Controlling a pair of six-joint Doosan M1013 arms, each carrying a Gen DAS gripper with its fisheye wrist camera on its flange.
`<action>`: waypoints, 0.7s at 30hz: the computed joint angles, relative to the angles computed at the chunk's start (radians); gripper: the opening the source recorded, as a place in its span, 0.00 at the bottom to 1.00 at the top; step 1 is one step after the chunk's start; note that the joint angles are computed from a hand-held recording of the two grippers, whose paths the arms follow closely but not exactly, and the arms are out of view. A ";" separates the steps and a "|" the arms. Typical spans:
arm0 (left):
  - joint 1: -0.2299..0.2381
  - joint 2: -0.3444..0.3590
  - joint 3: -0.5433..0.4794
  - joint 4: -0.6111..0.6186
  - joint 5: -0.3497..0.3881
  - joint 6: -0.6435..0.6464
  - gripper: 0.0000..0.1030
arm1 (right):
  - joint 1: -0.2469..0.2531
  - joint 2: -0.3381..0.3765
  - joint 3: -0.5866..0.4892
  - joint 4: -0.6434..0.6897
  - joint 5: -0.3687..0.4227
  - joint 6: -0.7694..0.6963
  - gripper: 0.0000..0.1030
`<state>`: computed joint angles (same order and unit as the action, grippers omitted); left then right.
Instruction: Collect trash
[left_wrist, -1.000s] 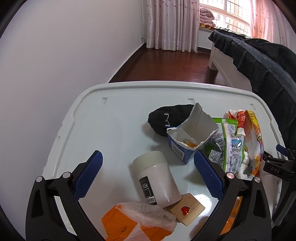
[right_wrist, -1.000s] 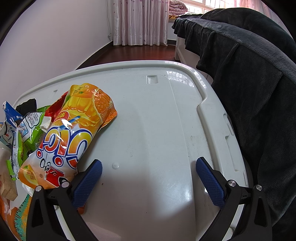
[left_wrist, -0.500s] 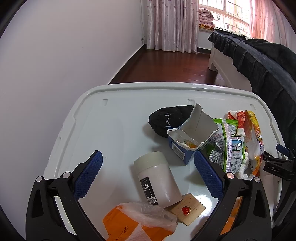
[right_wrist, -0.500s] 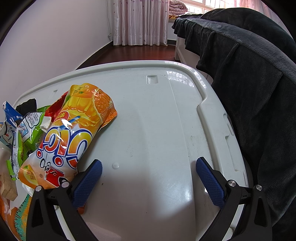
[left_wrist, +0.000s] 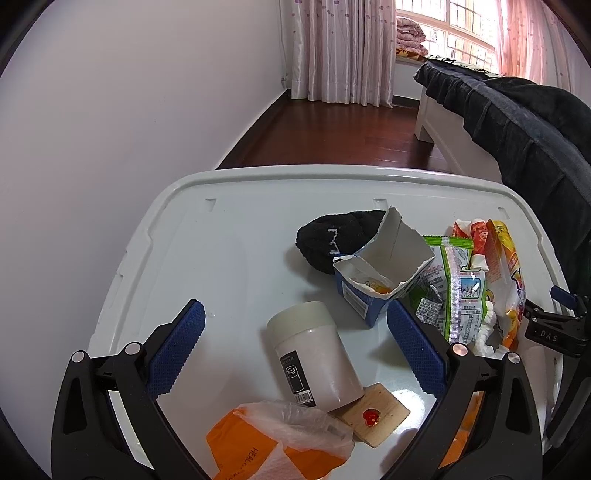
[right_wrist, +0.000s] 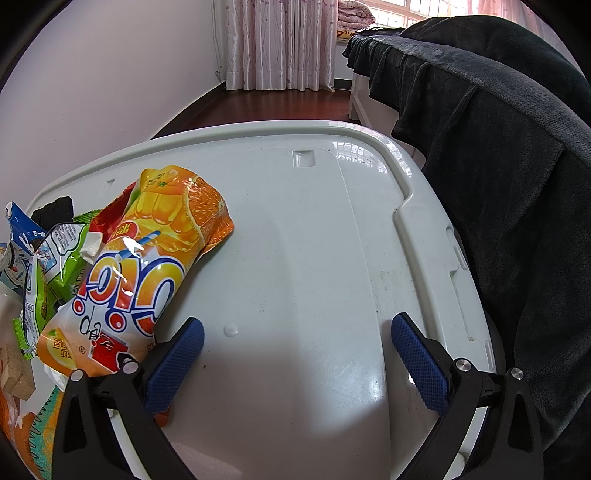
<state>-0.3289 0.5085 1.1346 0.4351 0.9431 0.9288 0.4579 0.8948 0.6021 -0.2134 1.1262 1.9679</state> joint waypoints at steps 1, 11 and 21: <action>0.000 -0.001 0.001 0.002 -0.002 -0.001 0.94 | 0.000 0.000 0.000 0.000 0.000 0.000 0.97; -0.006 -0.004 0.005 0.025 0.003 0.000 0.94 | 0.001 0.000 0.000 -0.001 0.000 0.001 0.97; -0.005 -0.029 0.039 0.035 -0.015 0.013 0.94 | 0.001 0.000 0.000 -0.001 0.000 0.001 0.96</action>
<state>-0.3343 0.4798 1.1736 0.4698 0.9283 0.9417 0.4585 0.8948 0.6022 -0.2142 1.1261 1.9687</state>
